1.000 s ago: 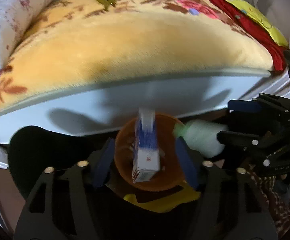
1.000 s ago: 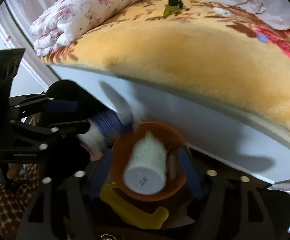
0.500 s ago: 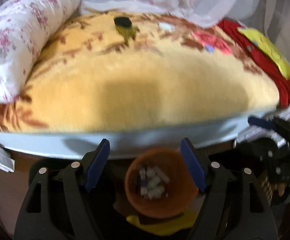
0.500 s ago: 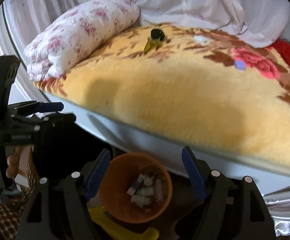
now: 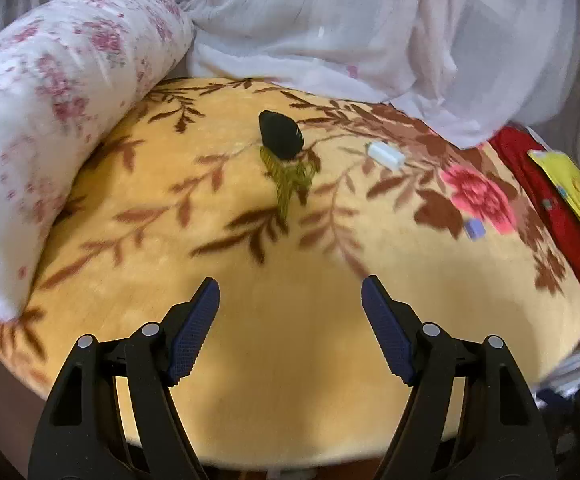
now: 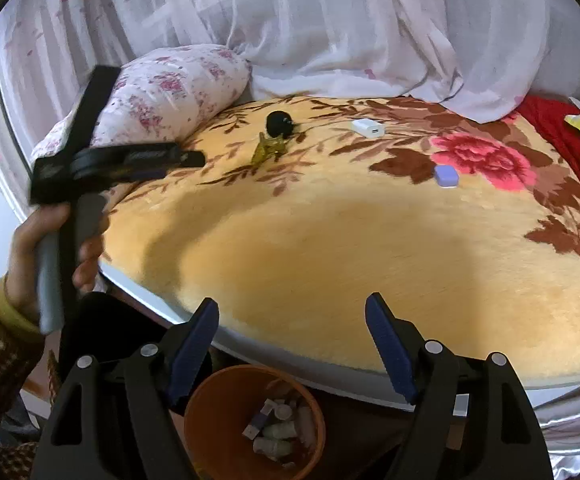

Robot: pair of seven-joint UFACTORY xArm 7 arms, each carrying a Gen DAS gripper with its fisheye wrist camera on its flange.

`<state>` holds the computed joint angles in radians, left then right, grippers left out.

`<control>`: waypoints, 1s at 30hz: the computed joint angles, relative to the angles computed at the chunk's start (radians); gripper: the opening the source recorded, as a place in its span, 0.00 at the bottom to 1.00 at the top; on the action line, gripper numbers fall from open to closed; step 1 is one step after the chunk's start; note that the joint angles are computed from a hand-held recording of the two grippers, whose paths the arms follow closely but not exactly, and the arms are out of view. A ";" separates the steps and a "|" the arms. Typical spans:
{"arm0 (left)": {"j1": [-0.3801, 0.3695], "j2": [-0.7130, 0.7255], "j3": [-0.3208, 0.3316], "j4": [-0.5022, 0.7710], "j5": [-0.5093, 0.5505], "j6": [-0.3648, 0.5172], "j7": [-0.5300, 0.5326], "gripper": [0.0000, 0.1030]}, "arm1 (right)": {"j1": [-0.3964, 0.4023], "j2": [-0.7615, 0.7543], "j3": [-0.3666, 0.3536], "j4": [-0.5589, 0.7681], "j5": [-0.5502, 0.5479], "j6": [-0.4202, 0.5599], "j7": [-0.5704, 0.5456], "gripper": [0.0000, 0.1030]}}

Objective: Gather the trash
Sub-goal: 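Grasp the yellow hair clip with the left tool while the right tool grasps the purple eraser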

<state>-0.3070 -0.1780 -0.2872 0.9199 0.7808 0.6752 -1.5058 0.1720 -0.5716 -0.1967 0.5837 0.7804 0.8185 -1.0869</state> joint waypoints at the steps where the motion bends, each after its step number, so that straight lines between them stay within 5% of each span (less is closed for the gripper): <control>1: 0.011 0.032 0.005 0.029 0.013 0.000 -0.004 0.70 | 0.000 0.006 0.000 0.001 0.003 -0.010 -0.004 0.72; 9: -0.016 0.281 0.114 0.268 0.082 0.048 0.023 0.71 | -0.008 0.057 -0.007 0.015 0.026 -0.053 -0.021 0.73; 19: -0.068 0.516 0.248 0.509 -0.075 0.132 0.154 0.76 | -0.024 0.087 -0.008 0.018 0.060 -0.098 -0.048 0.75; 20: -0.071 0.521 0.259 0.506 -0.081 0.120 0.151 0.73 | -0.024 0.090 -0.005 0.018 0.062 -0.103 -0.050 0.75; 21: -0.072 0.513 0.269 0.484 -0.077 0.084 0.140 0.48 | -0.025 0.093 -0.001 0.018 0.063 -0.108 -0.050 0.75; 22: -0.053 0.486 0.258 0.438 -0.060 0.013 0.115 0.41 | -0.026 0.095 0.002 0.017 0.061 -0.113 -0.051 0.75; 25: -0.099 0.420 0.286 0.361 0.010 -0.024 0.068 0.40 | -0.023 0.106 0.009 0.024 0.064 -0.132 -0.053 0.75; 30: -0.106 0.252 0.226 0.188 0.130 -0.043 -0.037 0.40 | -0.010 0.207 0.019 0.113 0.100 -0.192 -0.060 0.75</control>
